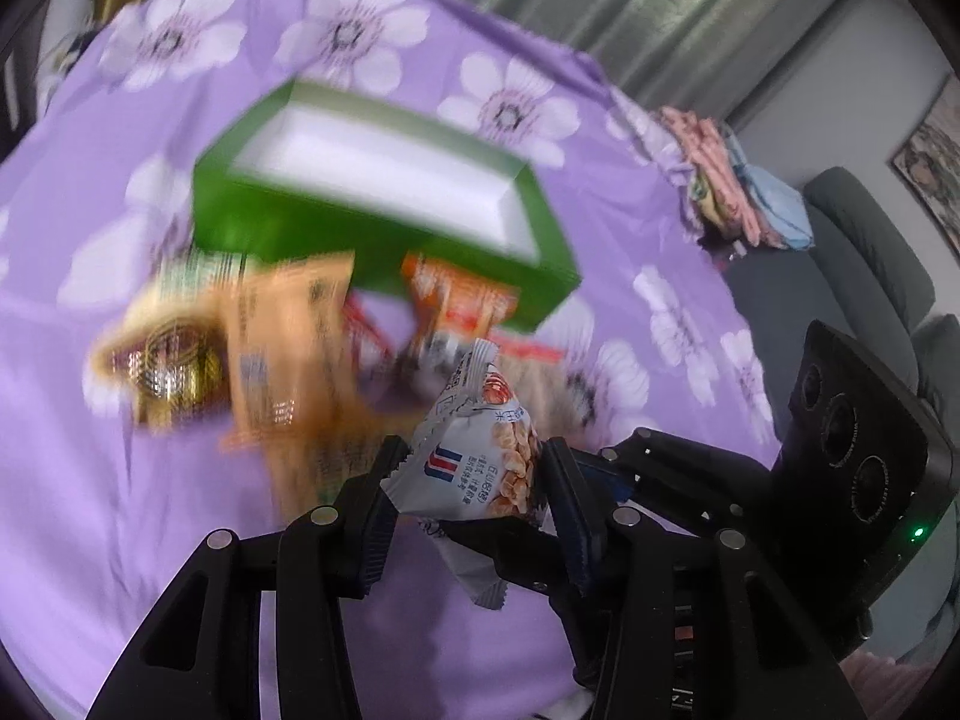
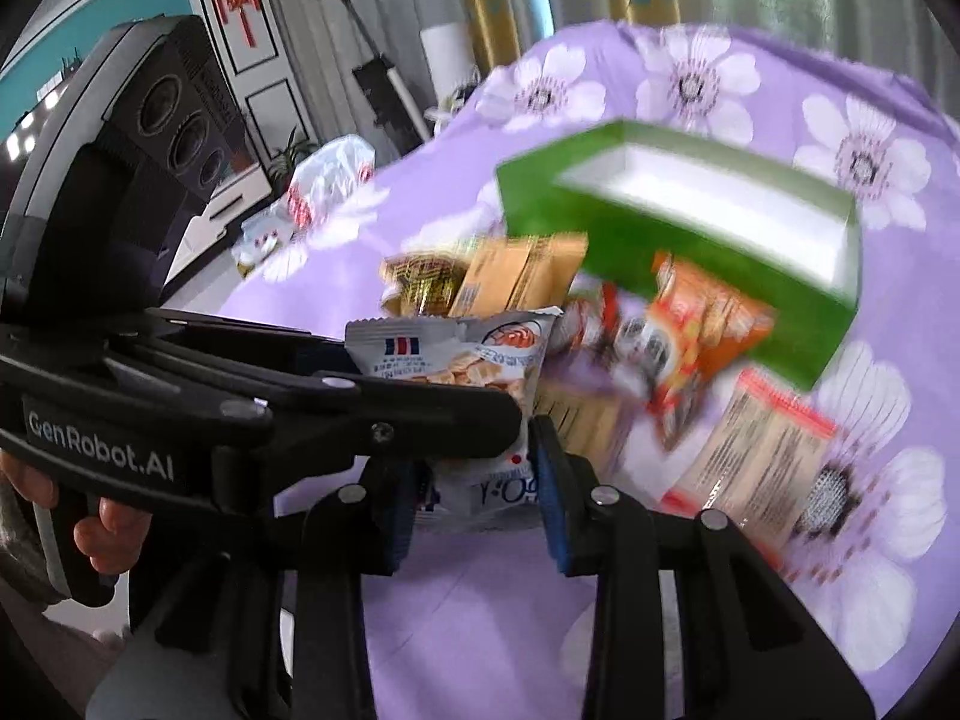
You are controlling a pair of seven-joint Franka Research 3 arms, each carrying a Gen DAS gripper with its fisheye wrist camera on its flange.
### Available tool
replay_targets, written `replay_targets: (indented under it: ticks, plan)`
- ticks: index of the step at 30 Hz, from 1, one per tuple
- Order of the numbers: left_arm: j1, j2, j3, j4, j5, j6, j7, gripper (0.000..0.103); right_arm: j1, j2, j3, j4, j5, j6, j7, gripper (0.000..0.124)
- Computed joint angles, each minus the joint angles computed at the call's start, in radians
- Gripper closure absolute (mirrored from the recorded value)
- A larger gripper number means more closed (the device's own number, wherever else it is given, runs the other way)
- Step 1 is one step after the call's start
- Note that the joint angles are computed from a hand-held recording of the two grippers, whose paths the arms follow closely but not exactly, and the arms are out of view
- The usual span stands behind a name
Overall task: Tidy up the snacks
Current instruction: 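Carry the peanut bag into the green box and open the left gripper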
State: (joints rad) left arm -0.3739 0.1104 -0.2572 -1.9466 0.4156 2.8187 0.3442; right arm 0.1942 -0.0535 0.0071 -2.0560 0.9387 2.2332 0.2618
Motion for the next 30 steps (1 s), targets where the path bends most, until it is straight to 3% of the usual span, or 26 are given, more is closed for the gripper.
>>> replay_targets:
  ticks: [6,10,19,23,24,26,27,30]
  plan:
    - [0.015,0.08,0.029,0.159,0.039,-0.037,0.076,0.056,0.008,0.09,0.02,0.152,0.041,0.073,0.001,0.089]
    - [0.04,0.137,0.032,0.252,-0.012,-0.048,0.159,0.056,-0.003,0.163,0.038,0.264,0.035,0.102,0.019,0.089]
    - [0.076,0.276,0.033,0.427,-0.151,-0.095,0.279,0.056,-0.018,0.345,0.085,0.478,-0.075,0.144,0.157,0.088]
    - [0.046,0.318,0.074,0.49,-0.131,-0.176,0.25,0.056,-0.014,0.396,0.095,0.522,-0.146,0.177,0.259,0.084]
    - [0.046,0.323,0.076,0.495,-0.131,-0.191,0.248,0.053,-0.017,0.402,0.098,0.525,-0.155,0.183,0.279,0.077]
    - [0.044,0.321,0.081,0.491,-0.128,-0.209,0.235,0.024,-0.03,0.401,0.107,0.517,-0.153,0.196,0.294,0.068]
    - [0.035,0.314,0.093,0.484,-0.109,-0.22,0.213,0.019,-0.037,0.399,0.111,0.512,-0.149,0.2,0.296,0.066]
    - [0.03,0.277,0.106,0.435,-0.071,-0.217,0.159,0.019,-0.052,0.388,0.111,0.496,-0.151,0.21,0.308,0.064]
